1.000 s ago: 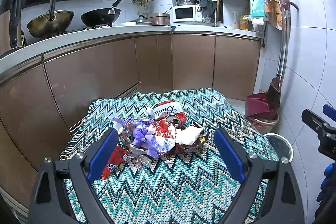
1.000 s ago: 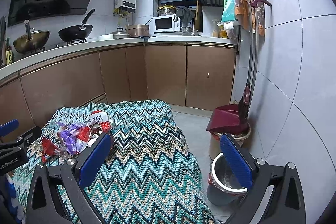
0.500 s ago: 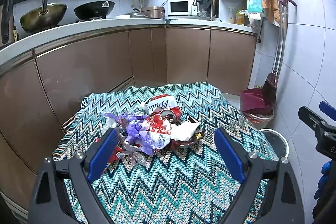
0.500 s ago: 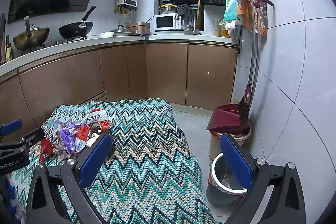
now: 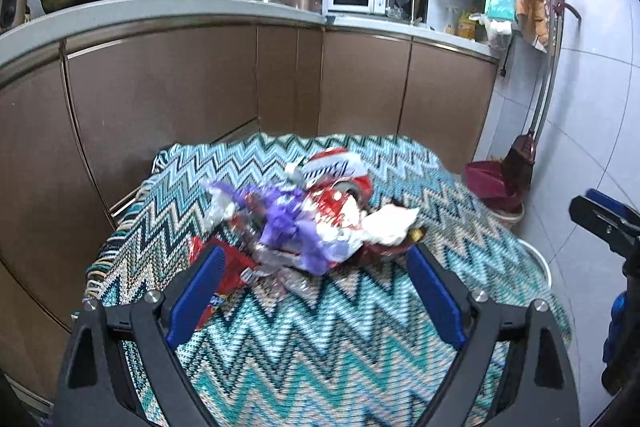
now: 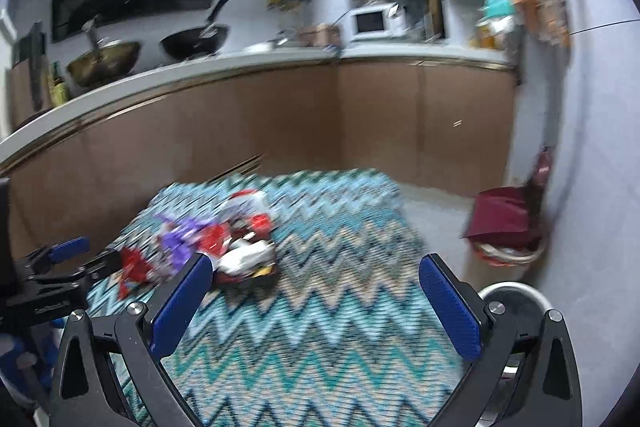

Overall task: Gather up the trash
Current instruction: 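Grasp the clear plastic bag with the left gripper while the right gripper grasps the white tissue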

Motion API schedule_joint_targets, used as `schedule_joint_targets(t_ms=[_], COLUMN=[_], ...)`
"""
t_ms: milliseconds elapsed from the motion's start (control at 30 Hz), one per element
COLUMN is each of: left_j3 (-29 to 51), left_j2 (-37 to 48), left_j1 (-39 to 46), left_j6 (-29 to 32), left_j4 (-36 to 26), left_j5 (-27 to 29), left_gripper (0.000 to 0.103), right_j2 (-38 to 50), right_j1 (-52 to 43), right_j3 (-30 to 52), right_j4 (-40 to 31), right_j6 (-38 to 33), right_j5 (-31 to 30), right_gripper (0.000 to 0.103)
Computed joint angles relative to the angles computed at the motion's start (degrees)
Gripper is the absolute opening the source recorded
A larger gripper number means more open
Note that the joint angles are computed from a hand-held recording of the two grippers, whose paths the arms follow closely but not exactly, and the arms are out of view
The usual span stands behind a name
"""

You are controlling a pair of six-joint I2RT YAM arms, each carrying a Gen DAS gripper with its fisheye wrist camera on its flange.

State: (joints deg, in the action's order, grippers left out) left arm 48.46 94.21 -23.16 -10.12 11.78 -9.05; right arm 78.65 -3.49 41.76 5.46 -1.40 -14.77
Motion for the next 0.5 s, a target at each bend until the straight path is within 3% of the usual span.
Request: schedule_joint_targets(t_ms=[67, 233, 400, 500], left_j3=[0.2, 3.0, 9.2, 16.4], left_j2=[1.7, 7.5, 13.2, 17.9], left_j1=[2.0, 8.5, 14.5, 17.5], left_j6=[0.7, 1.2, 2.1, 4.1], left_j4=[1.0, 1.9, -0.1, -4.2], left_j5=[2.1, 10.4, 15.1, 16.5], left_gripper=[0.089, 0.06, 0.059, 0.053], right_j2=[4.5, 15.7, 24.2, 28.2], right_j1=[0.8, 3.2, 3.6, 3.5], right_j3=[2.5, 10.7, 17.4, 20.6], right_j4=[-0.7, -3.3, -4.5, -5.6], right_j6=[-0.3, -0.7, -0.8, -0.6], right_j5=[-3.0, -6.9, -10.1, -11.4], right_gripper=[0.095, 0.074, 0.071, 0.071])
